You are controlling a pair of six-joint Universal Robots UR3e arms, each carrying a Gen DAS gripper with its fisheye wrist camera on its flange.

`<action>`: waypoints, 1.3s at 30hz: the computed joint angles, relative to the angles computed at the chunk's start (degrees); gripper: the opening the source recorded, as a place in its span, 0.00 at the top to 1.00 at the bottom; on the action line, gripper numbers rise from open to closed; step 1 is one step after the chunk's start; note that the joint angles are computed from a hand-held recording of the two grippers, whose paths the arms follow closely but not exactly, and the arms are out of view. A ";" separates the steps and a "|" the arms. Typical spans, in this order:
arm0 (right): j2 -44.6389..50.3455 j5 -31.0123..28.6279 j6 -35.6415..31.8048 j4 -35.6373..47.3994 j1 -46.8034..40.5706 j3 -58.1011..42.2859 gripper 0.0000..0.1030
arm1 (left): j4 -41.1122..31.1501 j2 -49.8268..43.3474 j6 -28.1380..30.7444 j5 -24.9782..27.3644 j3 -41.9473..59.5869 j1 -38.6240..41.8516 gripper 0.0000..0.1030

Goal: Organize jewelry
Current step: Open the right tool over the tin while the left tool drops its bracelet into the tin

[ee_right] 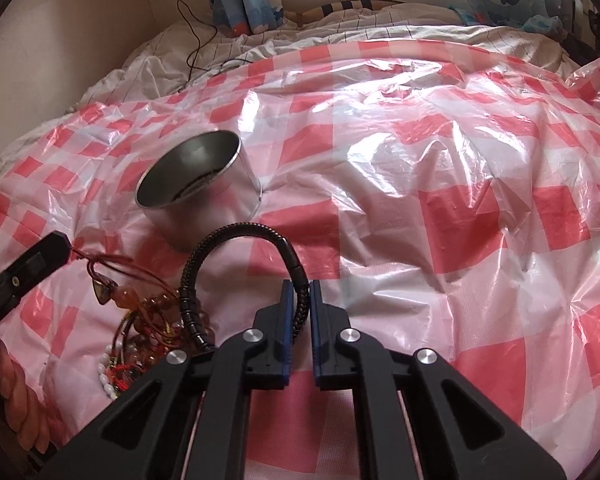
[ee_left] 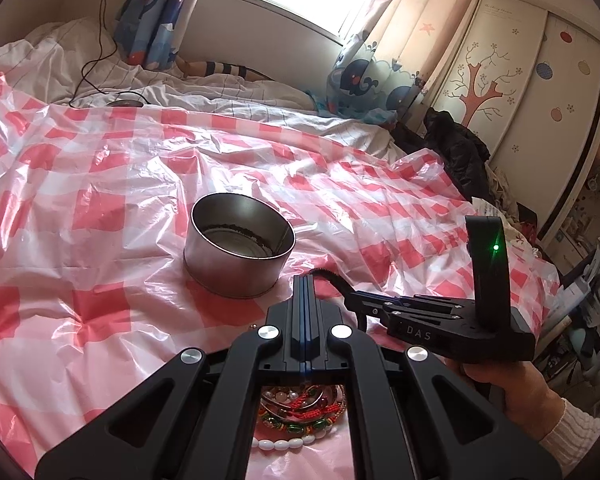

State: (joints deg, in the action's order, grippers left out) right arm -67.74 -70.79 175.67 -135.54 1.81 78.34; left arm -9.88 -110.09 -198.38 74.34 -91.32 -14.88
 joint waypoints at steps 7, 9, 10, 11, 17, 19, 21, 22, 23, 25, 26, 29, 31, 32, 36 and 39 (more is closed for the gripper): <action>-3.30 11.47 5.27 -9.96 -5.17 4.70 0.92 | -1.22 2.93 -1.01 -3.25 1.45 1.69 1.00; -2.91 10.40 5.13 -10.25 -4.53 3.10 0.92 | -2.89 2.58 -1.05 -4.22 4.32 2.35 1.00; -2.49 10.00 5.10 -9.88 -4.17 1.91 0.92 | -4.26 1.95 -0.74 -4.31 6.57 2.47 1.00; -1.89 9.50 5.05 -9.54 -3.78 0.46 0.92 | -5.50 1.18 -0.43 -4.49 8.95 2.57 1.00; 5.60 7.00 5.68 -5.73 -1.53 -14.32 0.92 | -10.92 -4.57 1.00 -4.84 22.03 3.07 1.00; 8.25 5.80 6.01 -5.39 -0.68 -18.97 0.92 | -11.75 -6.62 1.12 -4.48 25.01 3.11 1.00; 10.16 4.32 5.56 -5.35 0.41 -21.81 0.92 | -12.26 -8.74 0.94 -4.50 27.20 3.28 1.00; 10.47 3.48 4.97 -5.64 0.88 -21.96 0.92 | -12.35 -9.71 0.97 -4.63 27.86 3.46 1.00; 10.68 2.61 4.34 -5.90 1.31 -21.77 0.92 | -12.43 -10.71 0.94 -4.80 28.45 3.61 1.00; 11.04 1.06 3.50 -5.99 2.01 -21.47 0.92 | -12.17 -12.41 0.62 -5.47 28.77 4.00 1.00; 11.52 0.25 3.25 -5.61 2.38 -21.98 0.92 | -12.00 -13.09 0.45 -5.71 28.63 4.17 1.00; 12.24 -1.96 2.80 -5.85 3.33 -22.34 0.92 | -12.82 -15.87 0.16 -5.79 30.35 4.46 1.00; 12.45 -3.80 2.19 -6.26 4.23 -22.32 0.92 | -13.38 -17.61 -0.50 -6.71 31.63 4.84 1.00; 12.66 -4.50 1.84 -6.43 4.62 -22.38 0.92 | -13.75 -18.26 -0.66 -6.76 32.10 4.88 1.00; 13.76 -5.93 1.32 -5.83 5.56 -23.06 0.92 | -18.39 -20.73 -2.10 -7.16 34.24 5.35 1.00; 14.59 -6.79 1.07 -5.27 6.02 -23.49 0.92 | -20.88 -21.18 -3.41 -7.48 34.63 5.91 0.97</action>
State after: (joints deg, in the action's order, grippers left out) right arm -53.15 -77.58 176.74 -140.81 7.83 54.85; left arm -30.76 -131.27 -201.79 66.86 -56.69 -8.97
